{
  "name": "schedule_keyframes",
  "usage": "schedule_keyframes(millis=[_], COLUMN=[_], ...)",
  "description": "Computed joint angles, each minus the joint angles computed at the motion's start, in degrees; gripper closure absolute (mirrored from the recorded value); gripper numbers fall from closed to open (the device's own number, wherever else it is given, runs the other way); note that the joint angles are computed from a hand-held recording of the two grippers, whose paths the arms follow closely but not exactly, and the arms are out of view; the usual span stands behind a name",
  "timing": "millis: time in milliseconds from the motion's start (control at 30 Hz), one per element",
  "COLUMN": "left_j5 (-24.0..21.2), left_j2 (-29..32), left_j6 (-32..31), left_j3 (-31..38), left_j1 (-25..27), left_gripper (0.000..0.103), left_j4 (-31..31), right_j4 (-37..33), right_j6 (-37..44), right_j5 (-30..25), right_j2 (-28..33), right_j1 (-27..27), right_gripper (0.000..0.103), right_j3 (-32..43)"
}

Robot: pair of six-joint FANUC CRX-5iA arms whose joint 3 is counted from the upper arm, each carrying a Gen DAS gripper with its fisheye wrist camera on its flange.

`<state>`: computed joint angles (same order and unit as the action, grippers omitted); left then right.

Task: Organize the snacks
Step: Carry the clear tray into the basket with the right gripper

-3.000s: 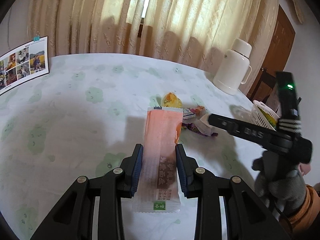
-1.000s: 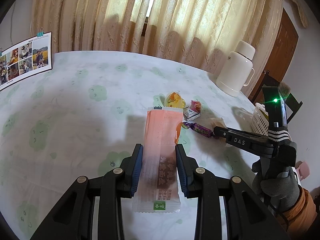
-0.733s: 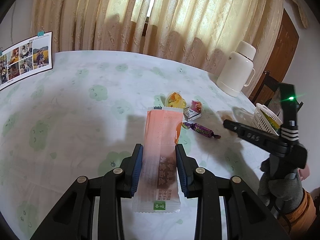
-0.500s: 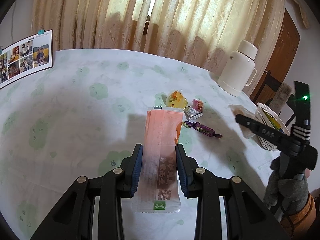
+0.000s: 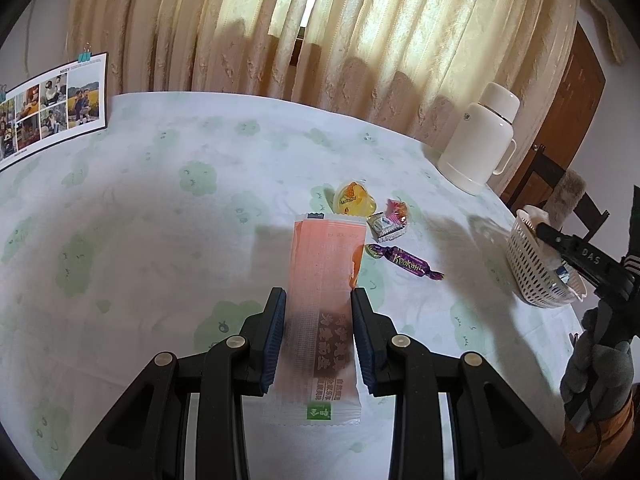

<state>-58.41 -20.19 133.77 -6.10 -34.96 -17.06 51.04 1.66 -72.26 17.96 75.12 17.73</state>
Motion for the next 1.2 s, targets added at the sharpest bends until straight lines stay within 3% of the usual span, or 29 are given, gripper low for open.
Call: schedule_keyframes(millis=[333, 900, 1200], left_j5=[-1.69, -5.07, -4.68], left_j2=[3.05, 11.66, 17.54], left_j6=[-0.57, -3.11, -7.51], left_j3=[4.06, 14.23, 20.85], left_j1=[-2.64, -8.25, -9.83], left_gripper=[0.074, 0.074, 0.073], left_j4=[-1.63, -4.49, -2.29], right_j4=[4.44, 3.50, 4.67], right_j6=[-6.74, -12.83, -18.08], right_j5=[-2.35, -2.69, 1.30], right_j2=[-5.67, -12.66, -16.11], right_j1=[-0.44, -2.93, -3.64], right_gripper=[0.072, 0.069, 0.055], right_j3=[-7.15, -16.83, -22.56])
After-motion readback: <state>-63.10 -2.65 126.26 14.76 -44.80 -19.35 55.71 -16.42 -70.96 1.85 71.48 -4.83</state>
